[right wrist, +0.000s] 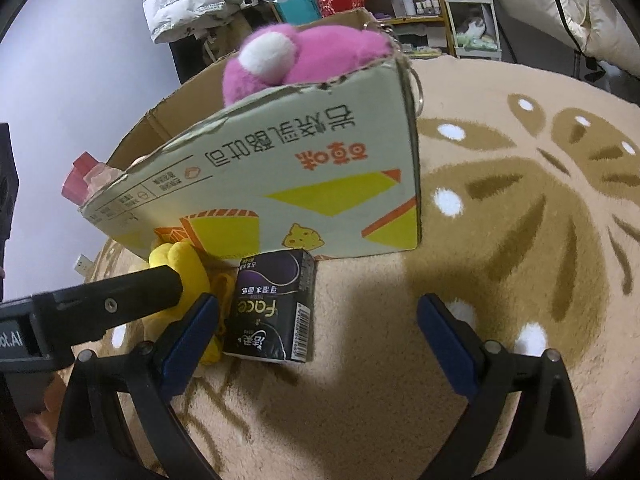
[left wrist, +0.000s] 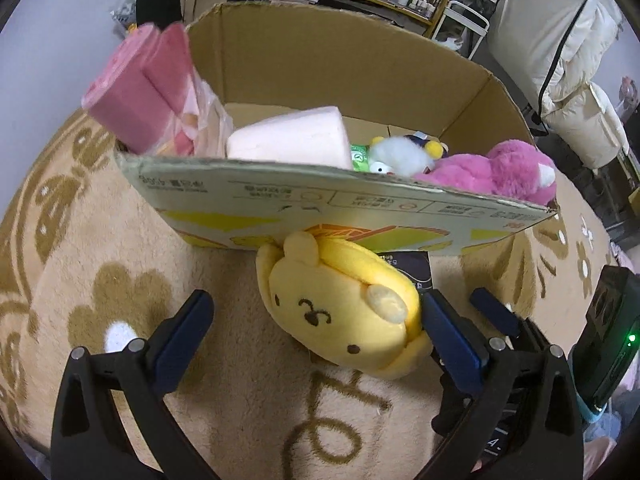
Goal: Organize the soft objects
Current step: 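Grasp the yellow bear plush with the left gripper while the right gripper grasps the black Face tissue pack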
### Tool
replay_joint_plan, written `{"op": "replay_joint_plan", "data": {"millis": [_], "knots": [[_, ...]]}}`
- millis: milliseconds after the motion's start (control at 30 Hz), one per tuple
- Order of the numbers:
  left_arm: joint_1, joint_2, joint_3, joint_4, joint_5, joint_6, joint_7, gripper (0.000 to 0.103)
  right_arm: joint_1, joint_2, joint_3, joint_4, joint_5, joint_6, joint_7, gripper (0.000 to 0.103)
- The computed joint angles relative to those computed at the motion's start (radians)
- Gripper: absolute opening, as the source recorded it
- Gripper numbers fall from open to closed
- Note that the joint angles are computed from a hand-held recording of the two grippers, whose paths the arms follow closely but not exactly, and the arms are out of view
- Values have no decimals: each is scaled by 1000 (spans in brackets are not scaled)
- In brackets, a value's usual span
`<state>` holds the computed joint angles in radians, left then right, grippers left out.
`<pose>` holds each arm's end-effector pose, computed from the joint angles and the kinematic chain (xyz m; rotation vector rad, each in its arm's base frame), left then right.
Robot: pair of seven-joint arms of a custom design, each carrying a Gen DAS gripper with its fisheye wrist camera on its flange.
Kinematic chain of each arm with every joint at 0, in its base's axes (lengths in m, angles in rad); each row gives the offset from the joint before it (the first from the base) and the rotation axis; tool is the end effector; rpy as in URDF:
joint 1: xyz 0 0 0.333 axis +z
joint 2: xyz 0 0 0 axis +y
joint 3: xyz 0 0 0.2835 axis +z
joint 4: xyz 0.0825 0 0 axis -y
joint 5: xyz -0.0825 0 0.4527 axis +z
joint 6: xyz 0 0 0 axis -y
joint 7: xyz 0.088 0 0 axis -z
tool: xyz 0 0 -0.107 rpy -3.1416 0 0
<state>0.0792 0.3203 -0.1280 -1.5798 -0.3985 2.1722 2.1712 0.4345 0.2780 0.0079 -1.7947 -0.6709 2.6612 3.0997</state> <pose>0.7357 -0.0421 0.4335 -1.5957 2.5559 -0.7319 0.6462 0.3254 0.3920 -1.1723 2.1648 -0.4487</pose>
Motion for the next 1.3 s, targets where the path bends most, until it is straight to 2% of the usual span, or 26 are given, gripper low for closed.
{"op": "replay_joint_plan", "data": {"millis": [100,200,333,433,633,800,867,900,933,967,1100,1300], "knots": [[3,12,-1,13,-5,-17,-8,102,-9,-4,5,-12,26,15,-7,103],[-1,1,-1,-5,-1,11,-3,101,-10,-5,5,-16,30,26,-16,103],[-1,6,-4,-7,-12,-2,-8,100,-11,-10,3,-20,35,21,-28,103],[-6,5,-2,-14,-3,18,-23,100,-17,-16,6,-31,49,34,-35,103],[-15,-15,-7,-54,2,80,-9,100,-24,-13,13,-30,84,48,-77,94],[-10,-8,-6,-40,-13,55,-5,96,-37,-32,23,-61,128,83,-132,94],[-4,-5,-7,-35,-28,44,-4,93,-46,-46,26,-84,150,102,-155,94],[-1,-5,-9,-36,-36,40,2,88,-46,-51,25,-91,152,107,-157,94],[5,-6,-13,-35,-52,28,18,77,-44,-58,23,-99,149,111,-153,94],[12,-4,-17,-27,-72,2,37,73,-43,-63,22,-104,147,111,-151,94],[4,-26,-11,-51,-62,18,50,68,-46,-71,29,-109,159,106,-170,93],[4,-29,-4,-37,-60,-9,42,62,-44,-52,34,-85,167,106,-199,87]]}}
